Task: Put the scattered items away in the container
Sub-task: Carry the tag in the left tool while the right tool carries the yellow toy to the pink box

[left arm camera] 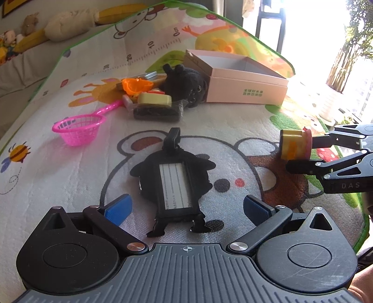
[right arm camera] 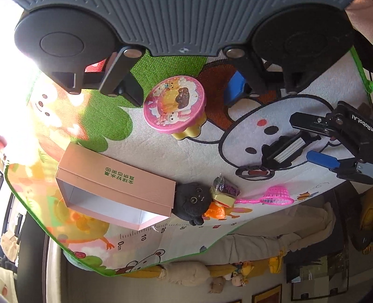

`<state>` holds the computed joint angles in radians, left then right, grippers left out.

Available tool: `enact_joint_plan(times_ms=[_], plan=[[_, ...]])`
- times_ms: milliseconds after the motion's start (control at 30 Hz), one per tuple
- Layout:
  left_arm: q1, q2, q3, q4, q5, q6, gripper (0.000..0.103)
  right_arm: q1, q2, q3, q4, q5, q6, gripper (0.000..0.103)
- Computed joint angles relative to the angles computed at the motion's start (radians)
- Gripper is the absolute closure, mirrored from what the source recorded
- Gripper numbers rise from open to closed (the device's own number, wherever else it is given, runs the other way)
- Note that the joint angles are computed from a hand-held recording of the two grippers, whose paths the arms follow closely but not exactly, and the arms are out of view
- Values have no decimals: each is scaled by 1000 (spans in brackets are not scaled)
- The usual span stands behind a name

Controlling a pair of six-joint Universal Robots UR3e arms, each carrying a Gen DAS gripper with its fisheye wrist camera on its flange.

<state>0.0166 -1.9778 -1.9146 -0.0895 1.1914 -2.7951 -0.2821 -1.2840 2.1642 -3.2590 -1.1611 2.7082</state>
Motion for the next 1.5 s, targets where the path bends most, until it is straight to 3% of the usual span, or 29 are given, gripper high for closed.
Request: enact_joint_plan(times_ms=[67,300,467,667,800,833,967,1100,1167,1200,1233,1367,1500], plan=[[7,2,-7,2,-4,-7,0,0,-24,-26,62,-10,-31,50],[20,-1,-6,-3,-27,-4,0,77,-50,-61,73,-111,-133,50],[-3,-26,30,-1,-5,-20,0,110,-22,-67,35,-113,-167,49],[-70,-132,156,22,92,-72,0,104,-9,-71,13,-92,-105,30],[-77,-164,193,29,88,-74,0,89,-5,-60,-3,-64,-70,21],[-77,-164,190,36,87,-68,2,88,-2,-61,-4,-59,-64,19],[-63,-147,155,69,69,-31,26,82,23,-90,8,-38,-33,19],[-53,-115,126,53,55,3,26,81,58,-141,34,-28,17,20],[-51,-92,101,55,43,23,26,81,61,-146,28,-27,28,33],[-49,-77,90,51,31,32,26,79,56,-143,30,-21,25,45],[-47,-63,81,45,19,41,26,79,48,-137,30,-21,22,48],[-61,-22,79,28,-20,71,26,57,8,-93,26,-19,-4,48],[-92,-47,210,-38,-63,86,26,-1,-53,-62,58,15,-5,48]])
